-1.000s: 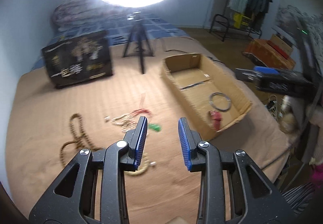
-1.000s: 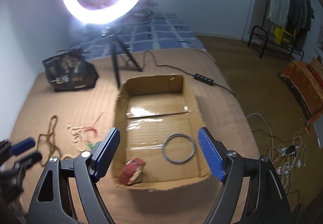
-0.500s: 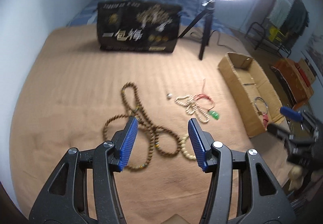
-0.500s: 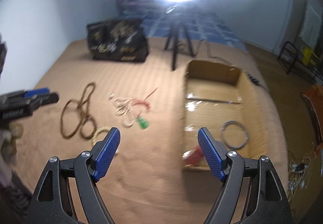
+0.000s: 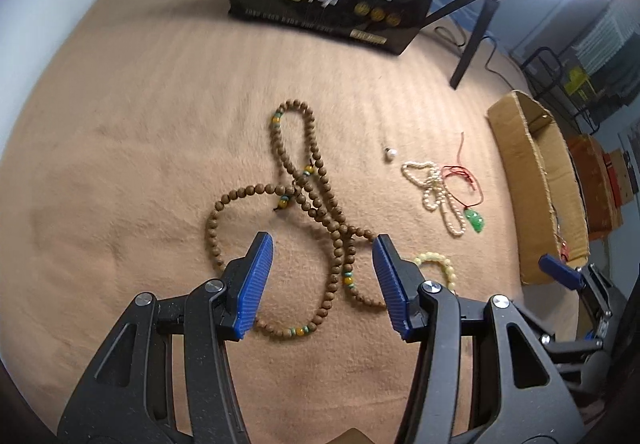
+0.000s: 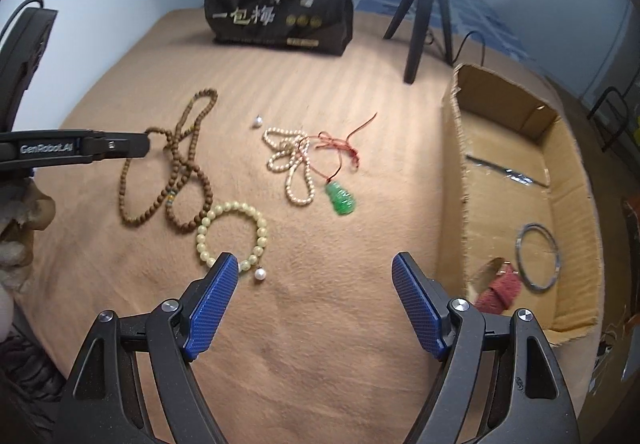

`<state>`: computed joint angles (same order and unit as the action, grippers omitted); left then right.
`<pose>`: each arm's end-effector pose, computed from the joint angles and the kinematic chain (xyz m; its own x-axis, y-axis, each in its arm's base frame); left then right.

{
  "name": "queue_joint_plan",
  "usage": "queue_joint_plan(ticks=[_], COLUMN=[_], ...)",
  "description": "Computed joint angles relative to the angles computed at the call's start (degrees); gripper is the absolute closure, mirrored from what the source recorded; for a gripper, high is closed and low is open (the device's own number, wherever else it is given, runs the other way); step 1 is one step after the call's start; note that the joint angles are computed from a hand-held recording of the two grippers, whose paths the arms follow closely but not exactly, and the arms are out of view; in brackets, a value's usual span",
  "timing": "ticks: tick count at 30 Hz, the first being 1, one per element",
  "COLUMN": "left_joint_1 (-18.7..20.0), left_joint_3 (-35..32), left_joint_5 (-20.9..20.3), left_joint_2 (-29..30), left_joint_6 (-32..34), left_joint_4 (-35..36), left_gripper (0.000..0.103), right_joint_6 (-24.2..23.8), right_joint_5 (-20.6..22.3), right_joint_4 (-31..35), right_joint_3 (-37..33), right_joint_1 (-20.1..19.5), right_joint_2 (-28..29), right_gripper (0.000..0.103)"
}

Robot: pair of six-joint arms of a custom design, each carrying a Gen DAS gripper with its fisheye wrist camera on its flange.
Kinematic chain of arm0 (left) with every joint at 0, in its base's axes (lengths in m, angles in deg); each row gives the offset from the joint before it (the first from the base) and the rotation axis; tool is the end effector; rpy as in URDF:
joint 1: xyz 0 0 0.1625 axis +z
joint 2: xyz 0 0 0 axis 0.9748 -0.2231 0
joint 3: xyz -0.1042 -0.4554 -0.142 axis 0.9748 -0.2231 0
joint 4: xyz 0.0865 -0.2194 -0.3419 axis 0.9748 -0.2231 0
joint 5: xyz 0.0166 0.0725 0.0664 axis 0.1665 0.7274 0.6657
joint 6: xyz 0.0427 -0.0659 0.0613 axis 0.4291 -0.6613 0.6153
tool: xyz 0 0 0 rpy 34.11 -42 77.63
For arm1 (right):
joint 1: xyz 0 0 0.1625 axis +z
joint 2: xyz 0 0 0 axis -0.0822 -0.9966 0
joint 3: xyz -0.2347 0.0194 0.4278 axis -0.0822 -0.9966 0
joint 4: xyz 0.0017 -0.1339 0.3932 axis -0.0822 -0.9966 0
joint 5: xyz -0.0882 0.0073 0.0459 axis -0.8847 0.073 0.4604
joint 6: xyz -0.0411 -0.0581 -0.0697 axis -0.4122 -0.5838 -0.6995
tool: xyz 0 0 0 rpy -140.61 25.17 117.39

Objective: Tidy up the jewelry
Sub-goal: 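Move the left tool to the brown bead necklace while the right tool approaches the cream bracelet, then grasp the brown bead necklace with the left tool while the right tool grasps the cream bracelet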

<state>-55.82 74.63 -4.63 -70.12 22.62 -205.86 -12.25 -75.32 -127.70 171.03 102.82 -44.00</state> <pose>-0.4208 -0.3601 0.0816 -0.8637 0.0286 -0.5033 0.2013 0.9349 -0.2923 0.1171 -0.3056 0.3843 -0.6925 -0.2240 0.6858 -0.4700 0.8613 -0.1933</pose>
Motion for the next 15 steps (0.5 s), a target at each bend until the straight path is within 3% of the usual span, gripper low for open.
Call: queue_joint_plan(ticks=[15], left_joint_1=[3.7], left_joint_3=[-3.0], left_joint_5=[-0.3], left_joint_2=[5.3], left_joint_6=[0.4], left_joint_4=[-0.1], left_gripper=[0.05], right_joint_6=[1.1], right_joint_5=[2.3], right_joint_4=[0.6], right_joint_3=[-0.8], right_joint_1=[-2.1], right_joint_2=[5.5], right_gripper=[0.027])
